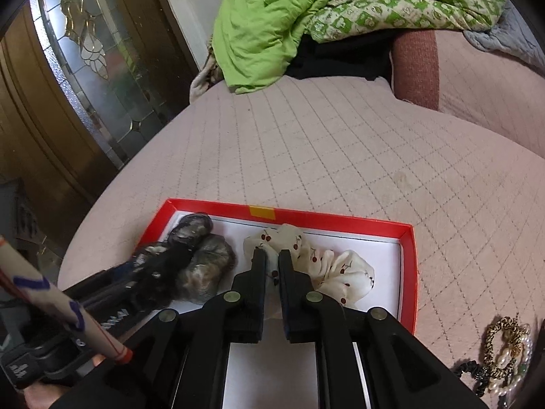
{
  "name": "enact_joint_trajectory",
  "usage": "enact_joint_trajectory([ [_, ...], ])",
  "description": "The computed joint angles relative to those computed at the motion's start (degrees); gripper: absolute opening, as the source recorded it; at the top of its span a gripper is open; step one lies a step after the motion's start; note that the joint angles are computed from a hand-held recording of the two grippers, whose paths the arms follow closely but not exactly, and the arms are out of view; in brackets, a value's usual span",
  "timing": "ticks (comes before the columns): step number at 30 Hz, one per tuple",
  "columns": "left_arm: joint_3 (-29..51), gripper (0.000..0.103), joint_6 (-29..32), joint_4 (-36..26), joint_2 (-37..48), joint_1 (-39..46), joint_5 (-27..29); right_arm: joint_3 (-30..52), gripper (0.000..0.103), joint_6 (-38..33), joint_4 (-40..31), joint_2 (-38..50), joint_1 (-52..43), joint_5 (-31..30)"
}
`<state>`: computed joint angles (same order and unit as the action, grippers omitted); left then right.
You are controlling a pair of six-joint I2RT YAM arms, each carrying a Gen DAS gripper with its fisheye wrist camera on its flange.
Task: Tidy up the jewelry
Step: 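Open both grippers to drop the scrunchies into the tray, then grasp the red polka-dot scrunchie with the right gripper and lift it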
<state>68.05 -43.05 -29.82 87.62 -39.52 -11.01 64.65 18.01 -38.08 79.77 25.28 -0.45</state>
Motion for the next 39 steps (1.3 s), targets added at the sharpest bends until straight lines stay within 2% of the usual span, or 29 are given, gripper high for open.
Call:
enact_joint_trajectory([
  [5,0.21,0.047,-0.32,-0.23,-0.07,-0.31,-0.96,0.44,0.021,0.10,-0.85,-1.39,-0.43,-0.49],
  [15,0.22,0.051,0.34,2.74,-2.51,-2.52,-4.46,-0.03,0.021,0.32,-4.18,-8.55,-3.73,-3.28],
  [20,1.52,0.053,1.53,3.52,-3.21,-6.73,-9.54,-1.71,0.021,0.51,-7.14,-15.05,-7.29,-5.40],
  [23,3.53,0.061,2.58,3.11,-2.25,-10.24,-13.34,-2.81,0.021,-0.24,-9.37,-18.90,-9.60,-6.82],
  [26,5.93,0.063,3.91,1.82,-0.67,-13.33,-16.47,-4.00,0.021,-2.26,-12.60,-23.68,-13.01,-8.02],
  [30,9.37,0.064,4.45,-0.06,1.67,-17.62,-19.98,-4.74,0.021,-7.47,-18.54,-30.68,-22.95,-11.62],
  [33,12.19,0.066,4.35,-1.55,3.73,-20.66,-22.50,-4.15,0.021,-13.71,-22.93,-33.42,-34.56,-18.32],
  [36,15.51,0.066,3.84,-3.30,6.41,-23.32,-23.81,-4.00,0.021,-21.86,-27.63,-34.79,-47.50,-25.64],
  [39,18.11,0.066,3.16,-4.31,8.60,-25.65,-23.77,-3.42,0.021,-33.27,-33.80,-34.10,-62.05,-33.35],
])
